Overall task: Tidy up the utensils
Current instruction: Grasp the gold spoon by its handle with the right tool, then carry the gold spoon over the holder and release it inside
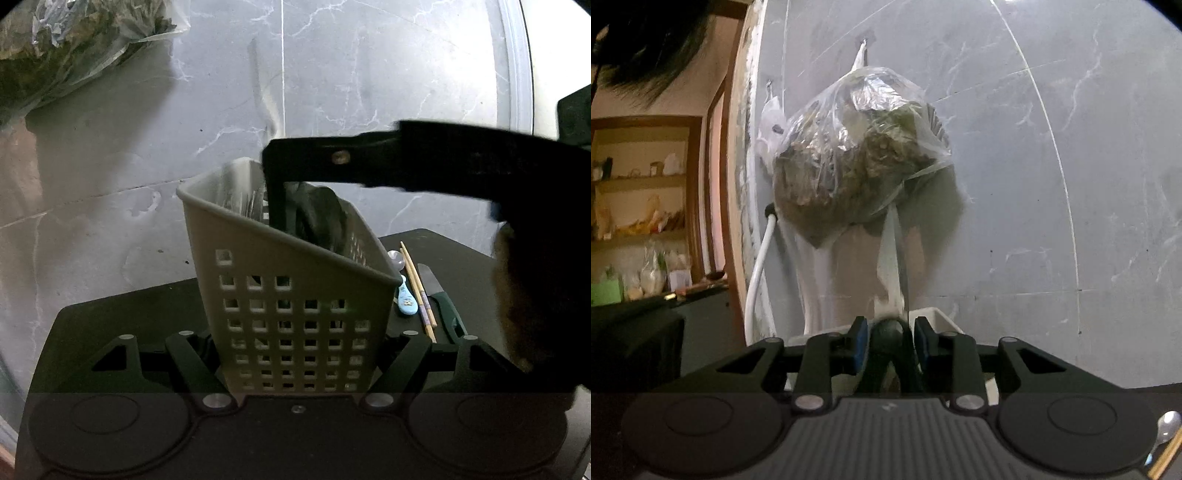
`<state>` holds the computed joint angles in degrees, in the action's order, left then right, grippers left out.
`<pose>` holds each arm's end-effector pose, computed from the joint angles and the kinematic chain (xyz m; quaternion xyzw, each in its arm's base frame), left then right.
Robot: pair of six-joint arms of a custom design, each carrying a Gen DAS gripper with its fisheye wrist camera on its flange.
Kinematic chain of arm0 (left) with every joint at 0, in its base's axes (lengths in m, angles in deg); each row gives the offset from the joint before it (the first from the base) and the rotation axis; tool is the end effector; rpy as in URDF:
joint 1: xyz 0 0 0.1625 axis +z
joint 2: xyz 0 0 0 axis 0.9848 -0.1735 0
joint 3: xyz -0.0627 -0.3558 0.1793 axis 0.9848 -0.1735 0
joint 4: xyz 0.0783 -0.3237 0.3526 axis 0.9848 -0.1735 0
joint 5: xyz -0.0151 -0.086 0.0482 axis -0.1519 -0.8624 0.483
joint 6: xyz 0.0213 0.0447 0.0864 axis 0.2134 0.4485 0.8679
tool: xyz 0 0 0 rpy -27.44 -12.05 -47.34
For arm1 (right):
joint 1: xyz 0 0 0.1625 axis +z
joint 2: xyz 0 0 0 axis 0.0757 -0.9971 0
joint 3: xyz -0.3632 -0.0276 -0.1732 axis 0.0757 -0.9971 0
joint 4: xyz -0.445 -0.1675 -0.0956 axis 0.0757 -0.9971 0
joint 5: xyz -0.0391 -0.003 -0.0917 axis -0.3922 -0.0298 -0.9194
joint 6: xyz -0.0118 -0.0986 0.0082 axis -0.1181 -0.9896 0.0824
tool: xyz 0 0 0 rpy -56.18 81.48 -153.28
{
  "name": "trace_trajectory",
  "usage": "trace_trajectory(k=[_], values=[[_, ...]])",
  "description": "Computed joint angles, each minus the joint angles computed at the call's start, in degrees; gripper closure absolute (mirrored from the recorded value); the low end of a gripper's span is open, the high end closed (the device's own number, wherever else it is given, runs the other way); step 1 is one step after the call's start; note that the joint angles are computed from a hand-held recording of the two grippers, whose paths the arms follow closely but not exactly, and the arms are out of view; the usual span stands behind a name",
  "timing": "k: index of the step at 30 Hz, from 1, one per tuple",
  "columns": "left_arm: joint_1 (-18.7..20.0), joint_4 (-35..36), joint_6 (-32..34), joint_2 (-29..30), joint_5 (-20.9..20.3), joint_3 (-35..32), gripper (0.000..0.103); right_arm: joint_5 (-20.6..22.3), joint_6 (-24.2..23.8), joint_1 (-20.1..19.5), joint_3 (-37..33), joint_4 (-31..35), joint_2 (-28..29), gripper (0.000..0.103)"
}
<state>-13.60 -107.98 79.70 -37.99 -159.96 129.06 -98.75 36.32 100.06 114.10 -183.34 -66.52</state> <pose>-0.1225 -0.6671 0.2181 0.4562 0.7952 -0.3667 0.1583 0.3015 -0.6143 0.0835 0.3792 -0.7319 0.5585 0.0924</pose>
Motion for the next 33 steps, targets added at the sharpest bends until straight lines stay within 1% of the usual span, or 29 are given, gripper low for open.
trace_trajectory(k=[2, 4, 5, 6, 8, 9, 11, 13, 15, 16, 18, 20, 21, 22, 24, 26, 28, 30, 31, 32, 33], values=[[0.04, -0.01, -0.13, -0.04, -0.10, 0.07, 0.027, -1.50, 0.61, 0.58, 1.48, 1.24, -2.07, 0.038], [0.09, 0.39, -0.56, -0.11, -0.19, 0.00, 0.027, -3.63, 1.34, 1.12, 2.93, 3.00, -4.54, 0.035], [0.08, 0.48, -0.69, -0.12, -0.16, 0.02, 0.027, -5.46, 1.65, 1.48, 3.52, 3.24, -5.68, 0.028], [0.14, 0.64, -0.77, -0.07, -0.18, -0.17, 0.027, -7.05, 2.16, 1.66, 3.80, 3.62, -6.57, 0.018], [0.18, 0.84, -1.38, -0.05, -0.18, -0.33, 0.027, -11.19, 3.94, 1.58, 3.94, 5.14, -8.59, 0.009], [0.18, 0.96, -1.81, -0.01, -0.05, -0.40, 0.027, -12.69, 5.01, 1.17, 3.64, 6.16, -9.26, 0.006], [0.08, 0.73, -1.99, 0.09, 0.28, -0.44, 0.027, -17.57, 7.02, 0.13, 1.67, 11.67, -10.27, 0.001], [0.01, 0.37, -2.00, 0.24, 0.63, -0.38, 0.027, -18.55, 7.86, -2.14, -0.89, 18.74, -10.86, 0.001], [-0.21, -0.10, -2.25, 0.36, 1.23, -0.24, 0.026, -18.20, 7.61, -4.73, -4.46, 25.09, -10.29, 0.002], [-0.36, -0.46, -2.36, 0.28, 1.60, 0.05, 0.027, -17.76, 7.67, -5.87, -6.36, 28.03, -9.78, 0.002], [-0.66, -1.07, -2.74, 0.39, 2.50, 0.24, 0.026, -17.20, 8.14, -7.89, -10.54, 34.10, -8.41, 0.009], [-1.09, -1.88, -3.22, 0.38, 3.58, 0.72, 0.026, -16.33, 7.73, -9.62, -14.64, 40.00, -6.92, 0.014], [-1.31, -2.22, -3.51, 0.44, 4.19, 0.87, 0.026, -16.28, 7.49, -10.14, -16.08, 41.90, -6.35, 0.018], [-1.58, -2.50, -3.67, 0.46, 4.80, 1.05, 0.026, -15.88, 7.13, -10.63, -17.73, 43.95, -5.69, 0.019], [-2.10, -3.23, -3.94, 0.58, 6.05, 1.40, 0.026, -13.97, 6.03, -11.55, -20.06, 47.44, -5.00, 0.024], [-2.43, -3.63, -4.21, 0.88, 6.96, 1.36, 0.026, -13.33, 4.34, -12.06, -22.49, 50.84, -4.13, 0.025], [-2.90, -4.11, -4.62, 1.18, 8.00, 1.41, 0.025, -13.53, 2.72, -12.01, -24.96, 54.16, -3.02, 0.031], [-3.20, -4.27, -5.03, 1.37, 8.68, 1.37, 0.025, -14.05, 1.46, -12.19, -26.72, 57.26, -2.38, 0.045], [-3.28, -4.24, -5.18, 1.56, 8.92, 1.14, 0.025, -13.93, 0.20, -12.27, -26.72, 57.34, -2.40, 0.048], [-3.40, -4.43, -5.29, 1.60, 9.22, 1.23, 0.025, -14.09, -1.16, -12.25, -26.82, 57.58, -2.36, 0.057], [-3.49, -4.55, -5.37, 1.65, 9.42, 1.26, 0.025, -14.40, -2.10, -12.19, -26.88, 57.61, -2.29, 0.072]])
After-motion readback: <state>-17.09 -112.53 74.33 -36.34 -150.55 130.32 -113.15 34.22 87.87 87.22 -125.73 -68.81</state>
